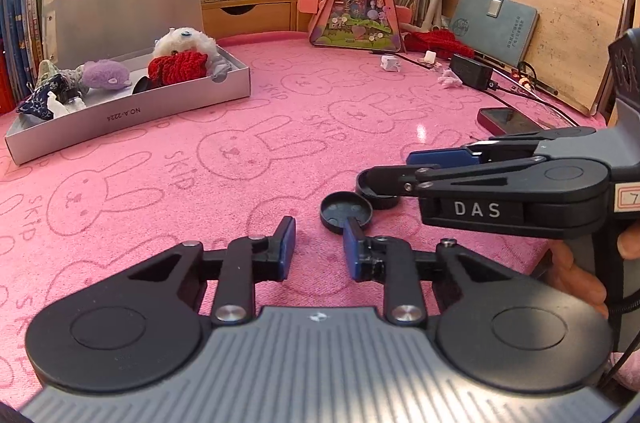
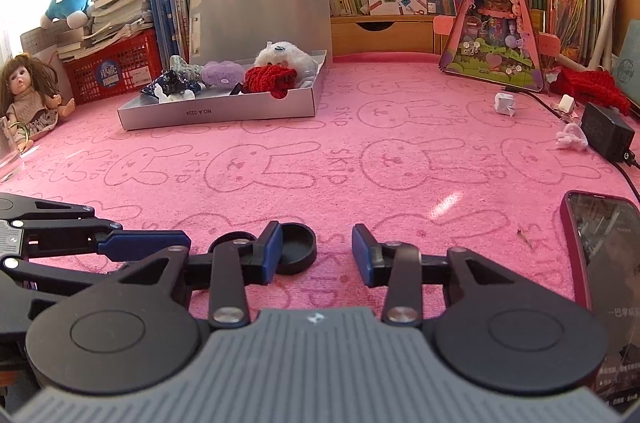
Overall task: Organize objects
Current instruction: 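Close the left tool on a black lid while the right tool grasps another lid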
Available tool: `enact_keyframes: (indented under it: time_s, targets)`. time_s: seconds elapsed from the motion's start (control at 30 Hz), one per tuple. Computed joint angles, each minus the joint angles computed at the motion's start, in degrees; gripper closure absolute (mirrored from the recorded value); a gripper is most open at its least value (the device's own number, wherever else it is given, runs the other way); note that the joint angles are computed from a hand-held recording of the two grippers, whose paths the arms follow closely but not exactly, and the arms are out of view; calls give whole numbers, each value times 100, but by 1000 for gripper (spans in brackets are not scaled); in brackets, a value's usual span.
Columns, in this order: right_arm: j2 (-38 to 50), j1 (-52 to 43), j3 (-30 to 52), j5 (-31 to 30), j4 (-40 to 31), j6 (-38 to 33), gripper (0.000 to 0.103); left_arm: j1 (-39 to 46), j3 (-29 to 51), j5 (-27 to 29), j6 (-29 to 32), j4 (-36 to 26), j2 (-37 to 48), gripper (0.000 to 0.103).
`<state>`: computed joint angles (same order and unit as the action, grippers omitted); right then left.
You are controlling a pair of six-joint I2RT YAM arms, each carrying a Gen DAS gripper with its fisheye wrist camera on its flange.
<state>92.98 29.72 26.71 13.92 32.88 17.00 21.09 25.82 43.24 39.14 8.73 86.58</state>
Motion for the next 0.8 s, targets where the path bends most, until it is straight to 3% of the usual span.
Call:
enact_keyframes:
  time_s: [0.23,0.37,0.4,0.63,0.73,0.8]
  targets:
    - [-320,87,-163,88,-155,-231,55,139,165,118,-22,-87,81,72]
    - [-653,-40,-270,-172,-320,-446,43,240,136,328,202,-278,-48,69]
    - [-680,-38,-267,-198,-370,-555,42,228,132,313,220,-269,-42,64]
    - [-203,174,3,61,-391,-1037,42,112,75,139,148,-121,25,50]
    - [61,229,102,106,-172,-1152,44,95,73,59,60,10,61,50]
    - [143,145,148,-102,-95,-1120,52,112,124,43,14,-3,105,50]
